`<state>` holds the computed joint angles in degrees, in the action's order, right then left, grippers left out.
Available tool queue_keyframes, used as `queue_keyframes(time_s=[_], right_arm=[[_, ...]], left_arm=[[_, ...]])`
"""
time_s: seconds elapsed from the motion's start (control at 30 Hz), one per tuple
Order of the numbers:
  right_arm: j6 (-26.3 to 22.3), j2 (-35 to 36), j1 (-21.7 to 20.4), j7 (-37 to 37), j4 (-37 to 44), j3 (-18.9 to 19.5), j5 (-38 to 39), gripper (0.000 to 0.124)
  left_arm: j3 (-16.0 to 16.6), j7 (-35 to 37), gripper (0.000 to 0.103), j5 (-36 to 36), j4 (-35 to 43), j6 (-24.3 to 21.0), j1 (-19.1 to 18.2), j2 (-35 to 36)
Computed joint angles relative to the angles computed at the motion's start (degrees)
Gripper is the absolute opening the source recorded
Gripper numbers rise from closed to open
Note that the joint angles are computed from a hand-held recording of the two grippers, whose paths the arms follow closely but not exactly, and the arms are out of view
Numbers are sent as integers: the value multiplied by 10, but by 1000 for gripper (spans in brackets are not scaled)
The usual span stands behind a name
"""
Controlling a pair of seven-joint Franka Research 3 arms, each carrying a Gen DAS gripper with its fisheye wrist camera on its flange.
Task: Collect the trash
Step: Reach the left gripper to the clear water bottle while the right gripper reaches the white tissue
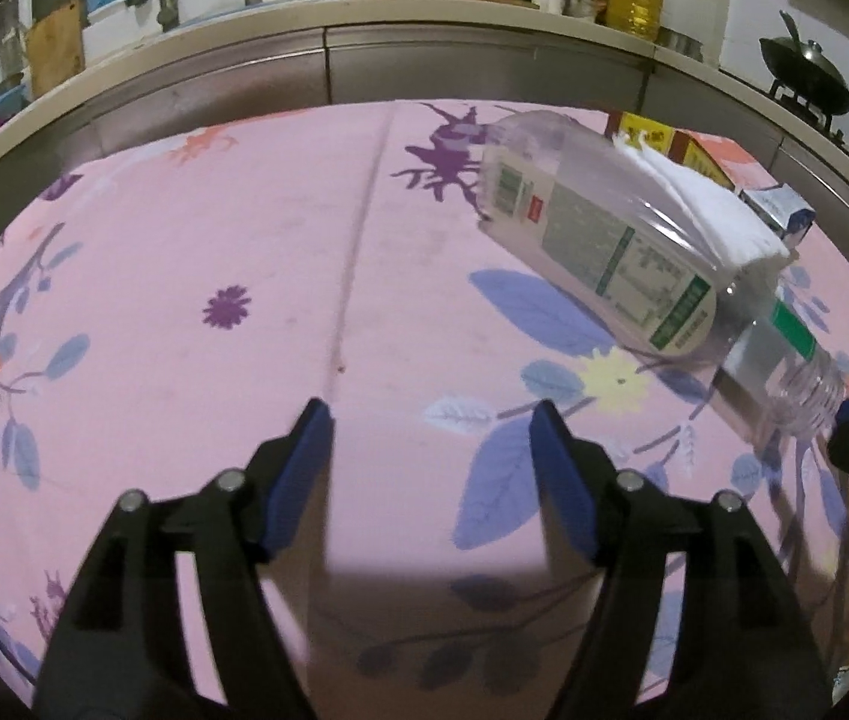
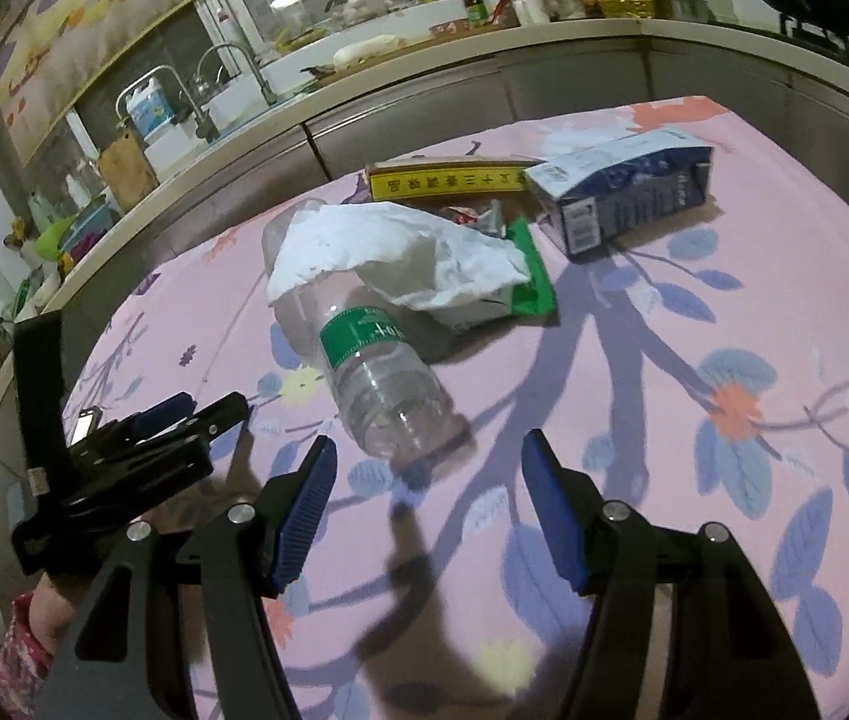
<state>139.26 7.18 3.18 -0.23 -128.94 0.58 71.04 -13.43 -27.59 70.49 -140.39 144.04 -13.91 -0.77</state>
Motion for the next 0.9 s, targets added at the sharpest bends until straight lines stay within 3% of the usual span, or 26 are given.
queue_keyframes(time_s=[0.13, 0.23, 0.3, 0.37, 0.47, 0.57, 0.67, 0.83, 0.9], right_arm=[[-18, 16, 5, 21, 21, 6, -19, 62], [-98, 16, 1, 37, 29, 10, -44, 62], [-198, 24, -9, 43, 44, 7, -63, 62], [-235, 18, -9, 33, 41, 8, -71, 62], [-215, -8, -1, -14, 13, 7, -57, 62], [-201, -8, -2, -14, 16, -4, -46, 62], [-208, 14, -17, 21, 42, -15, -29, 62], [-240, 82, -48, 158, 115, -19, -40, 62], [-229, 95, -54, 182, 127, -13, -42, 62]], left_arm=[[6, -20, 70, 5, -22, 21, 9, -20], [5, -39, 70, 1, -48, 19, 19, -49], [2, -45, 70, -3, -59, 18, 25, -66], [-2, -54, 70, -2, -69, 19, 30, -85], [-12, -59, 70, 4, -70, 21, 35, -99], [-20, -56, 71, 12, -57, 28, 35, -97], [-30, -63, 79, 42, -30, 29, 29, -76], [-24, -46, 80, 62, 10, 48, 13, -28], [-20, -48, 80, 69, 18, 48, 6, -19]])
